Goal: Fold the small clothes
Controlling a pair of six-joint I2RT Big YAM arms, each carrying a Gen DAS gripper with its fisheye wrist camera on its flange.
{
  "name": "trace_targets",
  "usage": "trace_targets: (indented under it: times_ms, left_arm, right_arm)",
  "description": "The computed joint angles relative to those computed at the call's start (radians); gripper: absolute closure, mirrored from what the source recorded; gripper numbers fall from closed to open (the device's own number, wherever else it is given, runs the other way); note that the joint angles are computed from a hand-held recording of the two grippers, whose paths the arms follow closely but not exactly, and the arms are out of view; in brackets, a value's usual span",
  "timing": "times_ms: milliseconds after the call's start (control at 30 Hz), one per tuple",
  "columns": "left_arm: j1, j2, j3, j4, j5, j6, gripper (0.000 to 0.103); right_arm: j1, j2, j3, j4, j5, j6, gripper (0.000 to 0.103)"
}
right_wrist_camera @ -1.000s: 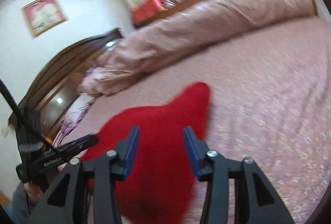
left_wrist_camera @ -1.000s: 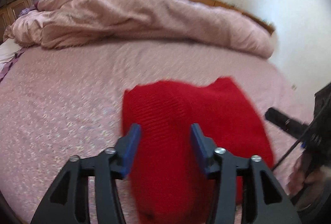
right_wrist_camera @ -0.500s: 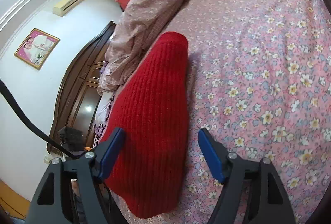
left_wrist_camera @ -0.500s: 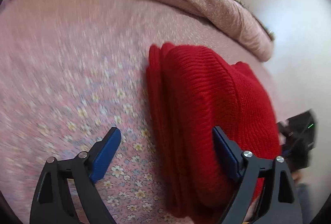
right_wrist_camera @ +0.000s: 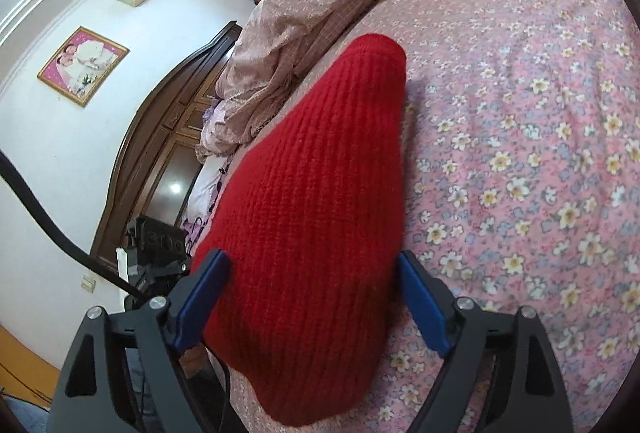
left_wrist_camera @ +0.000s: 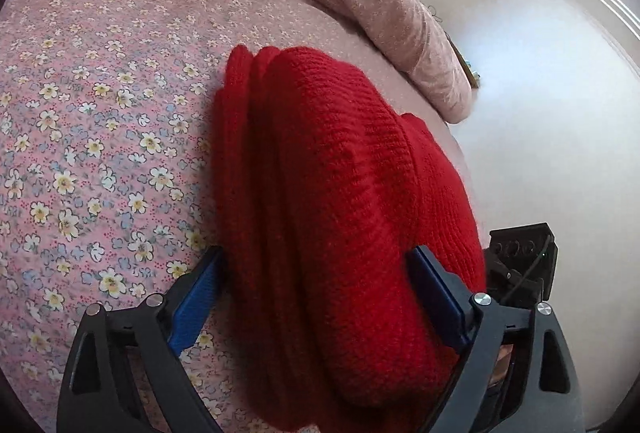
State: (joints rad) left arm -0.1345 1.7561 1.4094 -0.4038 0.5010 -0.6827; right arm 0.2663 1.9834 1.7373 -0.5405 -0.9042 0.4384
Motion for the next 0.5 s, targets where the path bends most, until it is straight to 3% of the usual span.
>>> trace_targets:
  times_ms: [133,500]
  left_arm:
    - [0.012,0.002,-0.017,0.062,0.03,-0.053,0.016]
    - [-0.015,-0.011,-0.023,0.048,0.0,-0.009,0.018]
  right_arm:
    - [0.0,0.003,-0.005,0.035,-0.015,0.049,0.012]
    - [0.016,0.032,0.046,-0.004,0.005,0.051,0.011]
